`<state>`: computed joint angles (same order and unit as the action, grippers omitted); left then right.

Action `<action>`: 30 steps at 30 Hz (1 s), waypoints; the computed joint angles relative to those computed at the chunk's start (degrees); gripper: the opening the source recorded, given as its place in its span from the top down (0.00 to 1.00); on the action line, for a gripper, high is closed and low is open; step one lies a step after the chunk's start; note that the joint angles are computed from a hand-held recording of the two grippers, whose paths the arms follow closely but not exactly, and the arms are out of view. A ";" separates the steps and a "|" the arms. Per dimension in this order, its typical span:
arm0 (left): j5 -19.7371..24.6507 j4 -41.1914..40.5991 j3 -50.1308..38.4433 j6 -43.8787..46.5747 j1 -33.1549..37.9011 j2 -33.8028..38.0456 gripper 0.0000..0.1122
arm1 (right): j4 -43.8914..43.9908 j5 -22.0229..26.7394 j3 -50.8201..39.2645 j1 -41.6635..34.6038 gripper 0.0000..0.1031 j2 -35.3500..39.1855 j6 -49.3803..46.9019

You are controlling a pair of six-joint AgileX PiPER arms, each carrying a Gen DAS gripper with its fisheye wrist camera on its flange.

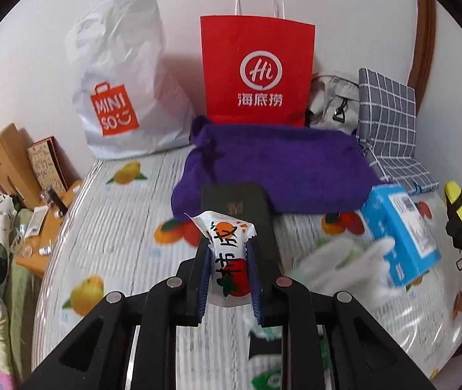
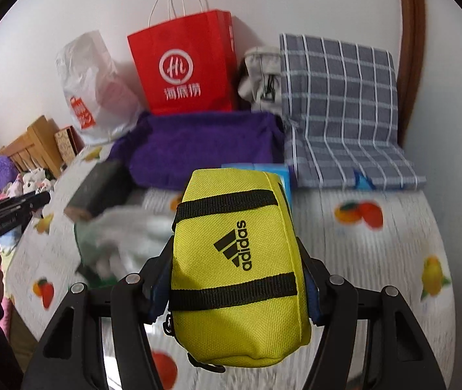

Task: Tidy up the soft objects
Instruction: 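Carry both items onto the purple towel and open both grippers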

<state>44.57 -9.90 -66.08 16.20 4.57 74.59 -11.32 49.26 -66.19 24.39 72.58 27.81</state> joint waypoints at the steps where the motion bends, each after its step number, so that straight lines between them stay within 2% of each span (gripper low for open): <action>1: 0.30 1.49 -1.62 -1.69 -0.76 1.16 0.82 | 0.21 -0.06 -1.66 -0.36 0.38 1.27 -0.66; 12: 3.02 8.26 -18.68 -9.23 -5.00 14.60 0.81 | 5.33 -0.35 -19.18 -5.72 0.37 15.17 -8.86; 18: 6.72 6.77 -29.59 -8.75 -5.62 22.48 0.81 | 9.17 -0.16 -25.58 -8.37 0.37 21.50 -12.35; 22: 7.71 9.04 -35.47 -9.96 -6.60 27.27 0.81 | 9.96 1.03 -30.98 -9.52 0.37 26.27 -14.63; 30: 13.07 8.30 -48.84 -10.33 -6.53 37.71 0.81 | 15.96 6.44 -43.60 -12.48 0.37 36.93 -19.05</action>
